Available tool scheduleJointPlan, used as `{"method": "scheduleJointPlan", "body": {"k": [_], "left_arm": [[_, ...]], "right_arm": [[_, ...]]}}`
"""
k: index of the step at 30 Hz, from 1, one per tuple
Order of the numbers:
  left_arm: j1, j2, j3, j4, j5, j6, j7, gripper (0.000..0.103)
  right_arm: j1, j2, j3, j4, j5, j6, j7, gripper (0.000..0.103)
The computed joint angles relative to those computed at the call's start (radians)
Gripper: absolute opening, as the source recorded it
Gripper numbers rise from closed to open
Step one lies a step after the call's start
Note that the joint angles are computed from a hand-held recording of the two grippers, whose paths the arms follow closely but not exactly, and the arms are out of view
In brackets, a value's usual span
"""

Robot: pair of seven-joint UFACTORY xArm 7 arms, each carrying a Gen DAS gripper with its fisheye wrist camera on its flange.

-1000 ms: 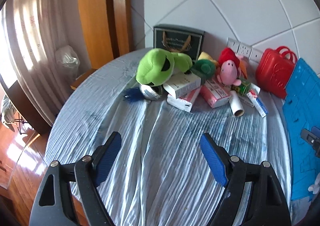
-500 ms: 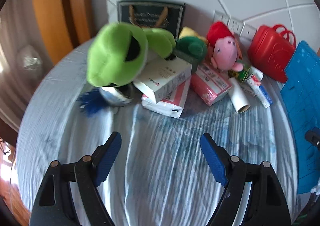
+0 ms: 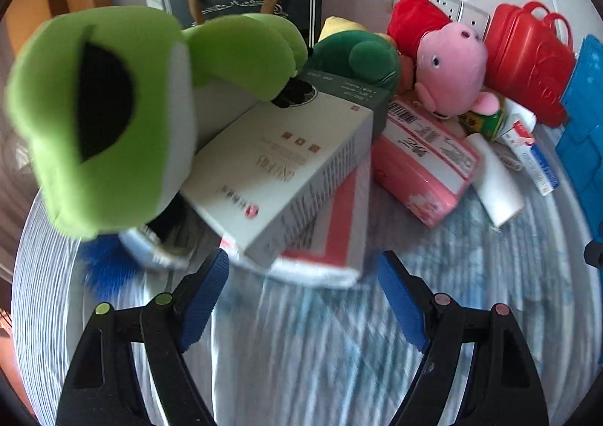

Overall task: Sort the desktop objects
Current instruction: 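Grasp the pink-and-white tissue pack with the left tool while right approaches the lint roller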

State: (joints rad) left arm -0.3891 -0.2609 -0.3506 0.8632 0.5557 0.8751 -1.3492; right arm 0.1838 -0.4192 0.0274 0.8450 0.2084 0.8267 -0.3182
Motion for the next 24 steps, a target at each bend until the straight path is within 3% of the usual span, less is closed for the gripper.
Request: {"method": "scheduleJointPlan", "body": {"k": [4, 9, 15, 17, 18, 21, 24], "left_arm": [[0.015, 0.032, 0.023, -0.003, 0.023, -0.038, 0.02, 0.084], [0.024, 0.115, 0.044, 0.053, 0.059, -0.025, 0.035, 0.095], [0.015, 0.143, 0.086, 0.059, 0.029, -0.068, 0.022, 0.092], [0.009, 0.133, 0.085, 0.051, 0.015, -0.068, 0.023, 0.091], [0.003, 0.13, 0.08, 0.052, 0.007, -0.054, 0.019, 0.091], [-0.018, 0.107, 0.06, 0.04, -0.02, -0.025, -0.009, 0.091], [-0.047, 0.075, 0.039, 0.02, -0.086, 0.004, -0.018, 0.091]], "right_arm": [[0.013, 0.072, 0.023, 0.021, -0.006, -0.042, 0.007, 0.103], [0.028, 0.194, 0.055, 0.075, -0.034, -0.101, 0.037, 0.103], [0.032, 0.355, 0.076, 0.185, -0.071, -0.111, 0.116, 0.101], [0.036, 0.367, 0.085, 0.187, -0.123, -0.13, 0.139, 0.076], [0.041, 0.367, 0.088, 0.185, -0.123, -0.136, 0.12, 0.053], [0.05, 0.355, 0.094, 0.17, -0.156, -0.135, 0.123, 0.048], [0.056, 0.303, 0.086, 0.127, -0.105, -0.105, 0.077, 0.046]]}}
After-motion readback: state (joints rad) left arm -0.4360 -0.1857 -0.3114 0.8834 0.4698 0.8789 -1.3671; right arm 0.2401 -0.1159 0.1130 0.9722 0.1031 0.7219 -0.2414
